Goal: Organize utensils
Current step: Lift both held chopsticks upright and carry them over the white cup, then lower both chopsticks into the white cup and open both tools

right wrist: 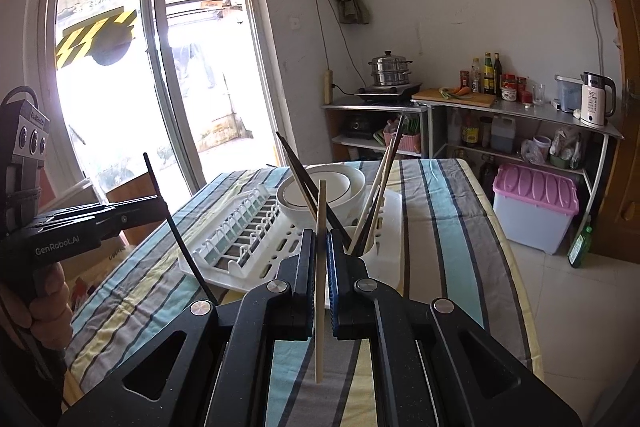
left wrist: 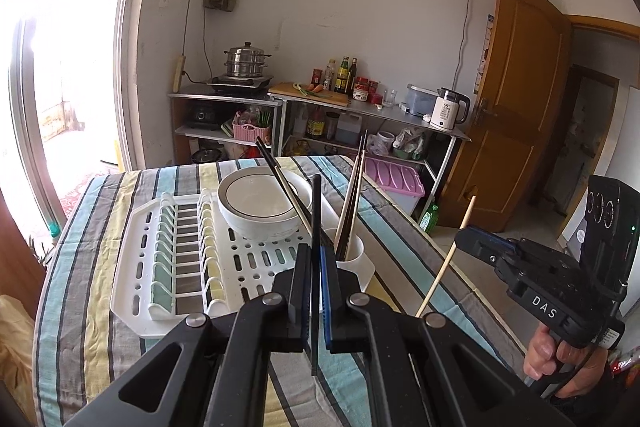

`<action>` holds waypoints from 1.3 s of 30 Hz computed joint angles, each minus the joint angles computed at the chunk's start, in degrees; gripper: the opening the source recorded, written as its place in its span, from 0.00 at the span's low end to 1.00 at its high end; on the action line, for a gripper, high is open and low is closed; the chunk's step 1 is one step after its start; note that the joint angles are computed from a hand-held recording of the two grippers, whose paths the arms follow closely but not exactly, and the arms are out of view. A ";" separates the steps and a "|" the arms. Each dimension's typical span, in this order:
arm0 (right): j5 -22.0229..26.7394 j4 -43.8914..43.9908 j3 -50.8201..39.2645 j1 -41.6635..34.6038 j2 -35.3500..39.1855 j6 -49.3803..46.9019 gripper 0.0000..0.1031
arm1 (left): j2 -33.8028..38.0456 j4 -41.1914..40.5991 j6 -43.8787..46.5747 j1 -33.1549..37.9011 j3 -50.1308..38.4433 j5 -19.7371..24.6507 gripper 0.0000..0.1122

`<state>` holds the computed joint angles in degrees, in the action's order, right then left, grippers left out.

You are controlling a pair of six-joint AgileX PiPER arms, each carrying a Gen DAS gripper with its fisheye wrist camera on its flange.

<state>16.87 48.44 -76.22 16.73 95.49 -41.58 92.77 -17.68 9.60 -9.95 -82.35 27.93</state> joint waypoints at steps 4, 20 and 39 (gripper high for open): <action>1.30 -2.40 -4.81 -0.96 2.27 2.64 0.05 | 4.08 2.07 -2.12 -0.70 -8.61 3.35 0.04; 5.47 -11.57 -27.95 -2.20 14.34 13.41 0.05 | 27.43 5.69 -8.33 -1.50 -51.55 19.14 0.03; 10.97 -19.81 -40.59 -3.03 27.47 22.12 0.05 | 39.56 2.44 -7.60 -0.26 -62.28 23.27 0.04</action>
<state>27.84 28.63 -116.81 13.71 122.96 -19.46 132.33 -15.24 2.00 -10.21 -144.62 51.20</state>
